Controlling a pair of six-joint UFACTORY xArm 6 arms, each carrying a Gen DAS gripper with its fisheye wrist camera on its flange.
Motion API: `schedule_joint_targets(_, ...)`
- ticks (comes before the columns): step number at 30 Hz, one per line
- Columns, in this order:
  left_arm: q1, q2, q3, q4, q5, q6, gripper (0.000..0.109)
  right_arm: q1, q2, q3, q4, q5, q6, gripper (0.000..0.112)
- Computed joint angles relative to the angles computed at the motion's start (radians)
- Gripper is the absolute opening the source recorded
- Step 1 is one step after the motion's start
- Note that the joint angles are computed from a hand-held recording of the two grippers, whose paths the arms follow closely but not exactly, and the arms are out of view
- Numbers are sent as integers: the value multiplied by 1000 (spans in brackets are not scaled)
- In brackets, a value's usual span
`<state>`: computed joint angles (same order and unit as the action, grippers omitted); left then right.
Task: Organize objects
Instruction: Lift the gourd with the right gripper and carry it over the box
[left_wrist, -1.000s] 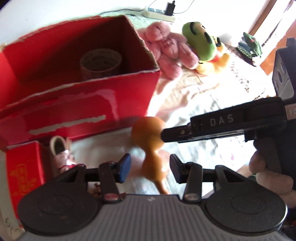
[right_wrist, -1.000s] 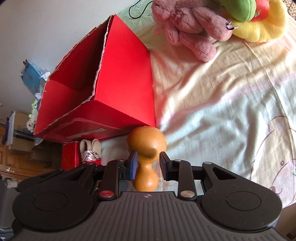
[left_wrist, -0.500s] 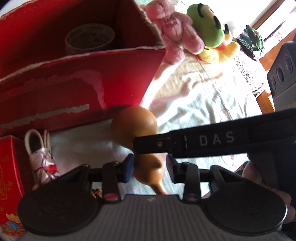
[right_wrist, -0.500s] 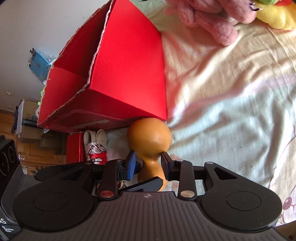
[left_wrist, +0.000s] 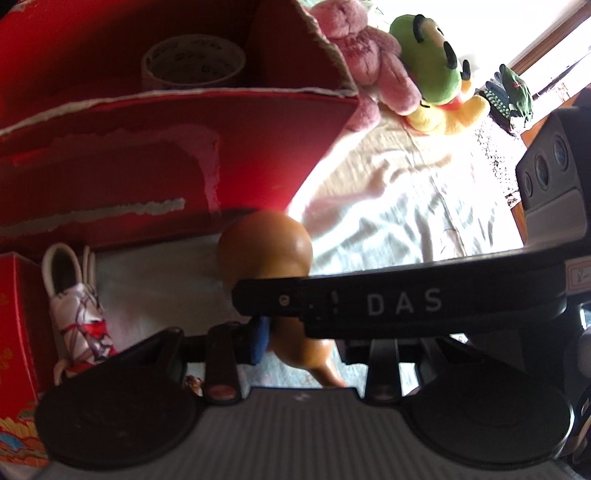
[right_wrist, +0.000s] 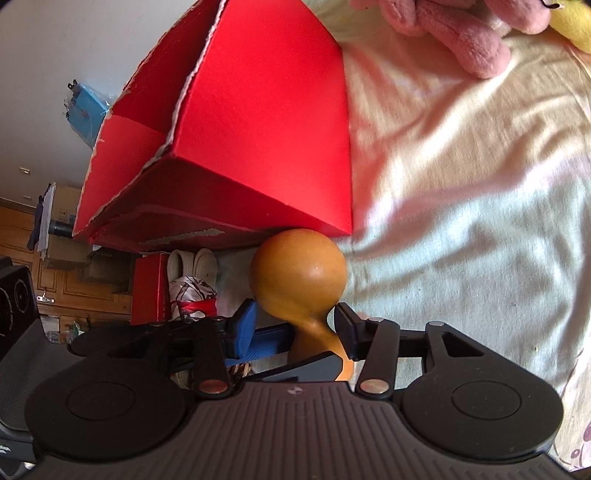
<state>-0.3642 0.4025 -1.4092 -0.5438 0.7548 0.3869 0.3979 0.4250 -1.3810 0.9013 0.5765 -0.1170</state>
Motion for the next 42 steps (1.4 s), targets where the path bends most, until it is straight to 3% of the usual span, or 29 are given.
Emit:
schedule_joint_targets(10, -59, -38, 14, 20, -55, 63, 36, -45, -80, 82, 100, 7, -72, 49)
schedule_joint_targets(18, -110, -98, 5, -56, -141, 210, 36, -59, -232, 189, 189, -116, -164, 48)
schedule_joint_targets(23, -103, -106, -48, -96, -195, 259, 36, -60, -258, 155, 235, -189, -249, 48)
schedule_joint_targets(28, -49, -93, -130, -113, -210, 294, 36, -53, -188, 9, 243, -216, -308, 47)
schedule_joint_targets(32, 14, -46, -214, -105, -178, 304, 36, -28, -67, -168, 148, -219, -230, 47)
schedule_joint_targets(42, 190, 280, -658, -61, 148, 238, 36, 3, 349, -715, -253, -60, 265, 47)
